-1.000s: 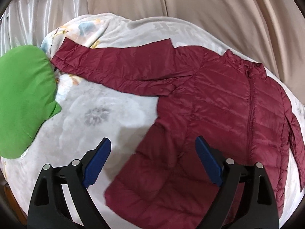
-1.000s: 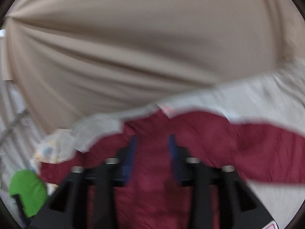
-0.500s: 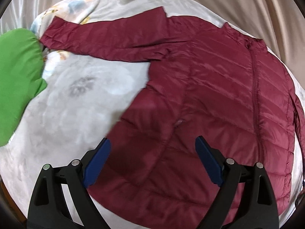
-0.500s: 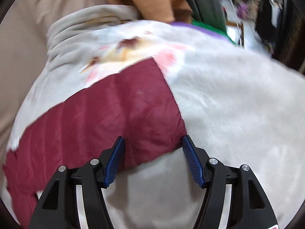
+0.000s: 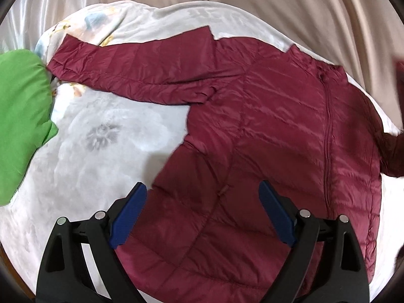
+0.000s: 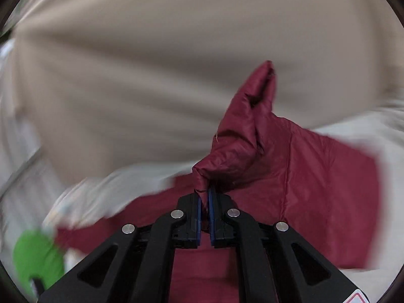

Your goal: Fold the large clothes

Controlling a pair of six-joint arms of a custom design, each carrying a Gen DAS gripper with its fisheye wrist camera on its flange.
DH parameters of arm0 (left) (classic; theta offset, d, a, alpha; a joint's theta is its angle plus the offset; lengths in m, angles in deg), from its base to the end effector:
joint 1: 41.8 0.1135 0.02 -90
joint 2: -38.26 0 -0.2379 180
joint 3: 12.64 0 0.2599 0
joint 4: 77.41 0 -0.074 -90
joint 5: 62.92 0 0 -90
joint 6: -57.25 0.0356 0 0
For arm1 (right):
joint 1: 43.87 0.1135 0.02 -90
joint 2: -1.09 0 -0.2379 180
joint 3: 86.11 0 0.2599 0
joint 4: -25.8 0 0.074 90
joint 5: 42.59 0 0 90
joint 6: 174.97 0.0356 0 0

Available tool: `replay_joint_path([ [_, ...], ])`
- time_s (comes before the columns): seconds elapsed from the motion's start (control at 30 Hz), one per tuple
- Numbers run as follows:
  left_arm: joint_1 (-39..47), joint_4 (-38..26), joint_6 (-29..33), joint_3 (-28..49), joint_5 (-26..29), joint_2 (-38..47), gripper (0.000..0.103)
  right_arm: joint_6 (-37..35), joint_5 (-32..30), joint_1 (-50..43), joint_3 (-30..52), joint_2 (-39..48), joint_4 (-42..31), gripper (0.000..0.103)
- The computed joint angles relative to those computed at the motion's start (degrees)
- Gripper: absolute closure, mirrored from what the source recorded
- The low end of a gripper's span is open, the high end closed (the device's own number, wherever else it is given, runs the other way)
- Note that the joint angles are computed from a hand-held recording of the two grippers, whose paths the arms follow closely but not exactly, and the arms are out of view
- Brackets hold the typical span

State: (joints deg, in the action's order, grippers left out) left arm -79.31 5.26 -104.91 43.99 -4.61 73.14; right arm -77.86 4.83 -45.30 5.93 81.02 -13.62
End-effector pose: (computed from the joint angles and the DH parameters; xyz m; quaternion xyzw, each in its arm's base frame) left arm 0.0845 -0.0413 0.2448 -0.3169 0.9009 0.0573 0.2910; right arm 0.3221 0.0161 0.3563 -0.1291 0.8076 0.3337 0.4687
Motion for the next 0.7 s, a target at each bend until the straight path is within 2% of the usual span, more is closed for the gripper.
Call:
replay_joint_path([
  [0.07,4.23,0.92,4.13,-0.53,1.43,-2.53,0.015,-1.69,4.09,11.35,-2.74,-0.28,0.12,0.084],
  [0.1,6.66,1.79,6.57,-0.98,2.62,-3.83,0.015,-2.42,7.82,18.36,-5.63,-0.67,0.42,0.07],
  [0.13,11.25,3.65,11.21,-1.77,5.11,-5.82,0.015,-2.53,10.34,22.88,-8.19,-1.05,1.18,0.064],
  [0.2,20.25,7.97,19.47,-3.5,11.44,-9.32,0.015,-1.21,13.62,28.81,-16.13,-5.79,4.9,0.064],
  [0.23,23.02,9.48,21.56,-3.99,13.74,-9.92,0.015,-0.67,14.26,30.13,-20.09,-8.58,6.55,0.063],
  [0.33,31.44,17.18,27.26,-6.13,22.37,-9.53,0.015,1.06,14.38,26.87,-27.6,-15.72,6.54,0.06],
  [0.37,34.72,21.13,29.24,-7.24,26.86,-7.66,0.015,2.04,14.21,25.52,-28.5,-17.4,5.3,0.059],
  [0.43,37.68,28.27,30.37,-8.73,32.61,-1.97,0.015,1.46,11.3,16.59,-29.82,-18.54,1.29,0.058],
  [0.5,38.43,35.14,29.84,-9.7,35.54,4.09,0.016,-0.27,9.26,8.24,-29.46,-16.62,-1.73,0.057],
  [0.57,37.76,41.72,28.33,-9.98,36.88,10.43,0.016,-1.22,8.44,1.23,-29.19,-14.74,-2.63,0.056],
  [0.63,33.88,46.23,25.89,-8.71,31.56,16.76,0.017,-1.48,8.11,-4.81,-27.52,-11.09,-1.79,0.053],
  [0.67,32.77,46.64,25.58,-8.39,29.78,17.76,0.024,-1.35,7.85,-6.36,-26.53,-9.43,-1.34,0.051],
  [0.7,31.07,46.67,24.98,-7.02,27.03,19.8,0.037,-0.77,8.08,-8.38,-24.41,-5.75,-0.31,0.049],
])
